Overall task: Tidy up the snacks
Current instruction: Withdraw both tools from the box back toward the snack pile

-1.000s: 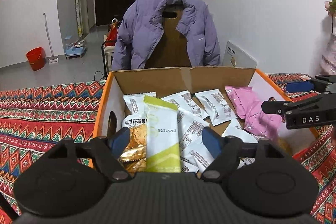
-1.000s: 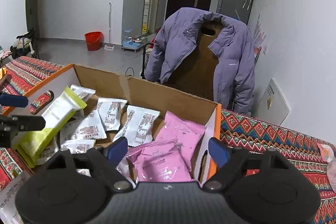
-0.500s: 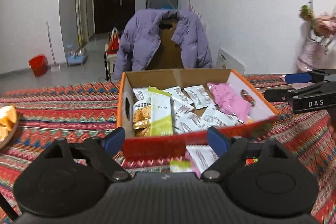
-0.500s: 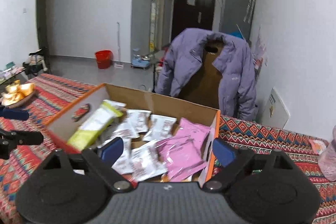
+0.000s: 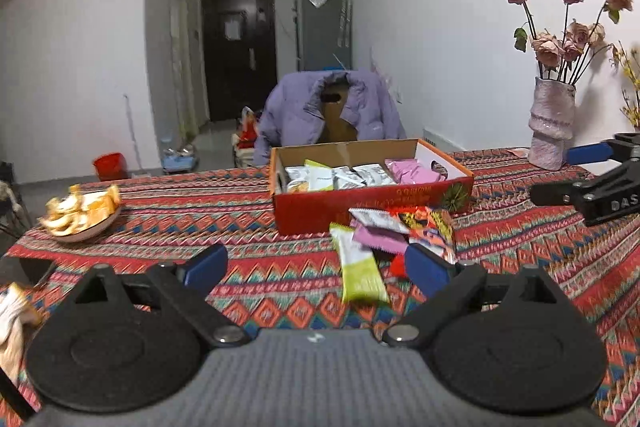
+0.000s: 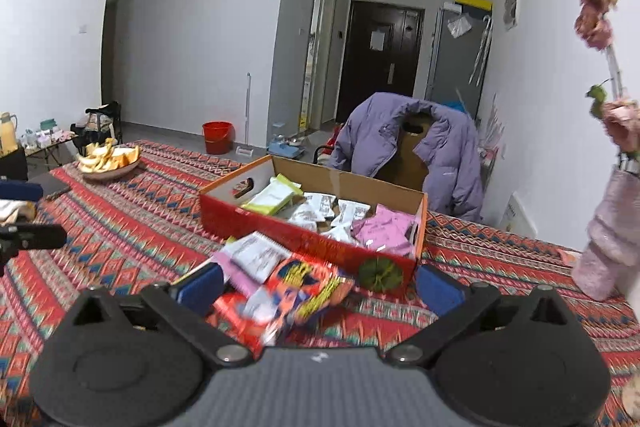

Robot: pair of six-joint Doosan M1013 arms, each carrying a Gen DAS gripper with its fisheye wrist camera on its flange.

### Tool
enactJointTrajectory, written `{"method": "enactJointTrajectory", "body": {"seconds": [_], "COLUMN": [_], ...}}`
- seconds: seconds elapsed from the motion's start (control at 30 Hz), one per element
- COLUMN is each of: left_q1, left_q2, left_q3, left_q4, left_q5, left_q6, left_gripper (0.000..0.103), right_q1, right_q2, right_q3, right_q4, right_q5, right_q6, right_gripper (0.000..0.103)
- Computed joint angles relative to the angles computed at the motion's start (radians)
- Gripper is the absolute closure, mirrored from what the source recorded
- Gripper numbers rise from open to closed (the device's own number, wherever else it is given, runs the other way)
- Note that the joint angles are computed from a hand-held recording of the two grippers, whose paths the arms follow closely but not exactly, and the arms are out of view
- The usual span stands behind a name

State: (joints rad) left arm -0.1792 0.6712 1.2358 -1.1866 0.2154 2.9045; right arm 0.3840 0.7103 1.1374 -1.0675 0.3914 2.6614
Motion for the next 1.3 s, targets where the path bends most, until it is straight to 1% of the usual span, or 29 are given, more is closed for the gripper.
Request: {"method": "enactJointTrajectory", "body": {"seconds": [0.07, 0.1, 0.13, 0.17, 0.23, 0.27, 0.33, 0.43, 0.53, 0.57, 0.63, 0.67, 0.73, 0.8, 1.0, 1.13, 1.2, 1.3], "left_q1": [0.0, 0.002, 0.004, 0.004, 0.005, 0.004, 0.003, 0.006, 0.005, 0.005, 0.006, 0.007, 0.005, 0.005, 0.007, 0.005, 0.003, 0.0], "left_q2": [-0.033, -0.046, -0.058, -0.066, -0.082, -0.089, -0.101, -0.113, -0.123, -0.126, -0.13, -0.132, -0.134, -0.135, -0.122, -0.103, -0.088, -0.06], "left_q3": [0.074, 0.103, 0.13, 0.146, 0.179, 0.193, 0.219, 0.243, 0.265, 0.27, 0.275, 0.278, 0.284, 0.284, 0.26, 0.23, 0.206, 0.159], "left_q4": [-0.208, -0.276, -0.292, -0.265, -0.212, -0.188, -0.186, -0.217, -0.354, -0.376, -0.367, -0.371, -0.397, -0.377, -0.252, -0.195, -0.121, 0.024], "left_q5": [-0.019, -0.019, -0.015, -0.014, -0.019, -0.026, -0.035, -0.03, -0.035, -0.034, -0.025, -0.022, -0.025, -0.028, -0.016, 0.006, 0.016, 0.033], "left_q6": [0.223, 0.291, 0.308, 0.28, 0.22, 0.193, 0.192, 0.211, 0.344, 0.364, 0.351, 0.354, 0.386, 0.366, 0.235, 0.194, 0.123, -0.017], "left_gripper": [0.004, 0.003, 0.003, 0.003, 0.003, 0.003, 0.003, 0.003, 0.003, 0.003, 0.003, 0.003, 0.003, 0.003, 0.003, 0.003, 0.003, 0.003], "right_q1": [0.021, 0.031, 0.044, 0.059, 0.083, 0.093, 0.104, 0.119, 0.127, 0.127, 0.127, 0.128, 0.128, 0.126, 0.119, 0.109, 0.105, 0.096], "right_q2": [-0.032, -0.044, -0.055, -0.066, -0.081, -0.09, -0.107, -0.127, -0.133, -0.136, -0.139, -0.141, -0.145, -0.147, -0.139, -0.125, -0.118, -0.105], "right_q3": [0.073, 0.101, 0.128, 0.159, 0.201, 0.224, 0.265, 0.319, 0.344, 0.349, 0.354, 0.358, 0.363, 0.367, 0.356, 0.334, 0.323, 0.3], "right_q4": [-0.116, -0.166, -0.219, -0.278, -0.32, -0.332, -0.349, -0.406, -0.42, -0.409, -0.388, -0.4, -0.412, -0.417, -0.408, -0.359, -0.332, -0.286], "right_q5": [-0.013, -0.005, 0.017, 0.049, 0.1, 0.109, 0.097, 0.069, 0.082, 0.087, 0.095, 0.104, 0.11, 0.106, 0.088, 0.067, 0.06, 0.052], "right_q6": [0.125, 0.178, 0.233, 0.3, 0.375, 0.412, 0.471, 0.582, 0.65, 0.654, 0.647, 0.661, 0.682, 0.696, 0.703, 0.669, 0.647, 0.603], "right_gripper": [0.0, 0.0, 0.0, 0.0, 0.0, 0.0, 0.0, 0.0, 0.0, 0.0, 0.0, 0.0, 0.0, 0.0, 0.0, 0.0, 0.0, 0.0]}}
